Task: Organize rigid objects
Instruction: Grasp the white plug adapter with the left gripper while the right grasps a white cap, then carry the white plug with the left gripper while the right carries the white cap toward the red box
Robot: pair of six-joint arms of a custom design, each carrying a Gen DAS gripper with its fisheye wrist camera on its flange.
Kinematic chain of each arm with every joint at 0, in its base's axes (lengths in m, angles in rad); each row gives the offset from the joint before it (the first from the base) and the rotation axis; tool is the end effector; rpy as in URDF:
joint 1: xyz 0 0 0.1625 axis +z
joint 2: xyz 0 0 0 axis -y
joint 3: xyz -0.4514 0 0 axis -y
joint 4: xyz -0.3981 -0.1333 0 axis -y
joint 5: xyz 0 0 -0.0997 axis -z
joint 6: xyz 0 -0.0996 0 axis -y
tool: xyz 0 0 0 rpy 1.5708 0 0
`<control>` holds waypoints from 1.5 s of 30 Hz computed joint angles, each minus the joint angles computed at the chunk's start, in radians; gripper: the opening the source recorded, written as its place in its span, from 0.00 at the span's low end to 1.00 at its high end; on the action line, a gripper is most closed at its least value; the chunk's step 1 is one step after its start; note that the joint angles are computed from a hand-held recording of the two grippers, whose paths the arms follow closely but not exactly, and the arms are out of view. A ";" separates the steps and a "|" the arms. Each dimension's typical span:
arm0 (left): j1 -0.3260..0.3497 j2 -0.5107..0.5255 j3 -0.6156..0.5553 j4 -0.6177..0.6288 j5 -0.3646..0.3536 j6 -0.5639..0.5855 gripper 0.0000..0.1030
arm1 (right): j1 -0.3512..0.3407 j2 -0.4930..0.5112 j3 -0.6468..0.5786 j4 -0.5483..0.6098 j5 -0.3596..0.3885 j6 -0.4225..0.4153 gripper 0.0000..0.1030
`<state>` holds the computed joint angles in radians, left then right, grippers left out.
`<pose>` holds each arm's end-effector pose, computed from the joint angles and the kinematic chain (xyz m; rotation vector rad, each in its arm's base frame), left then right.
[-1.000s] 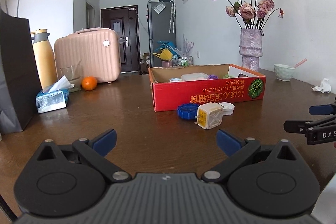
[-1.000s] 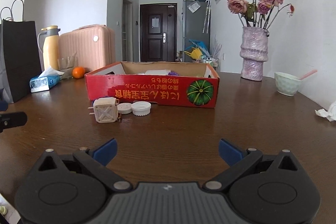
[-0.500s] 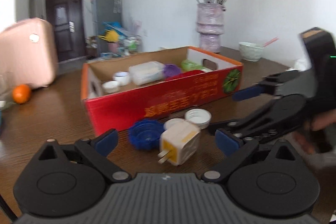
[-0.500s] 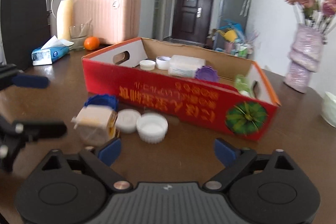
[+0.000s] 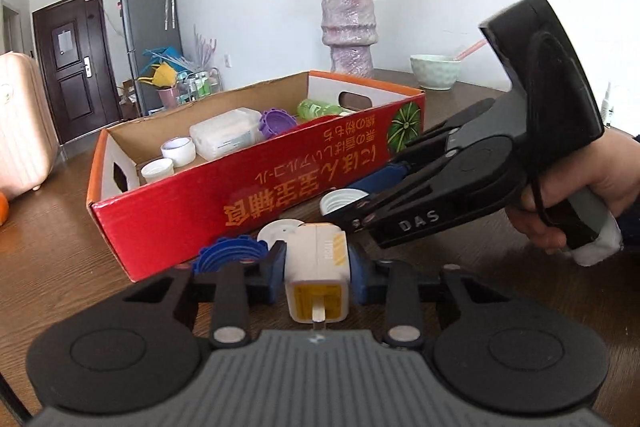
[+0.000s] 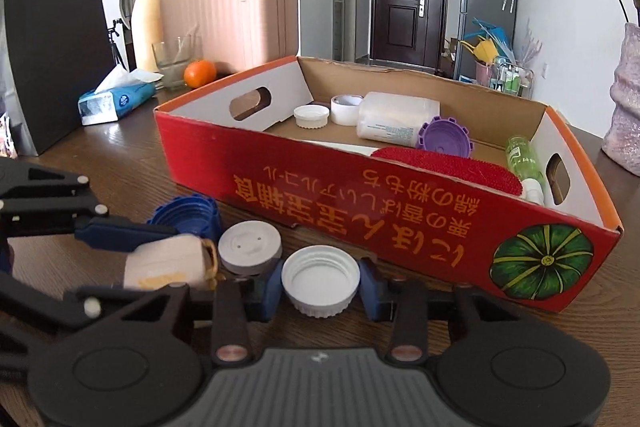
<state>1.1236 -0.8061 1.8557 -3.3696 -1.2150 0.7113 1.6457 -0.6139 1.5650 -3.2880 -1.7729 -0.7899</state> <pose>-0.1285 -0.6563 0.1425 1.2430 2.2291 -0.9320 0.1683 -0.7291 0.0973 0.9760 -2.3638 0.8739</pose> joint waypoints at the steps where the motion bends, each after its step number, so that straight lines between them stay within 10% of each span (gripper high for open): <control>1: 0.000 0.002 -0.005 0.003 0.002 -0.009 0.32 | -0.002 -0.002 0.003 -0.005 0.004 0.007 0.38; 9: -0.026 0.014 0.017 -0.077 0.063 0.024 0.31 | -0.001 0.005 0.018 -0.094 0.000 -0.023 0.38; 16: -0.127 -0.005 0.172 -0.485 0.211 -0.077 0.31 | -0.019 -0.037 0.076 -0.118 0.108 0.056 0.38; 29: -0.334 -0.152 0.520 -0.812 0.473 -0.131 0.31 | 0.008 -0.247 0.544 -0.540 0.175 0.134 0.38; 45: -0.435 -0.190 0.646 -0.908 0.584 -0.260 0.31 | -0.008 -0.370 0.813 -0.794 0.114 0.146 0.38</control>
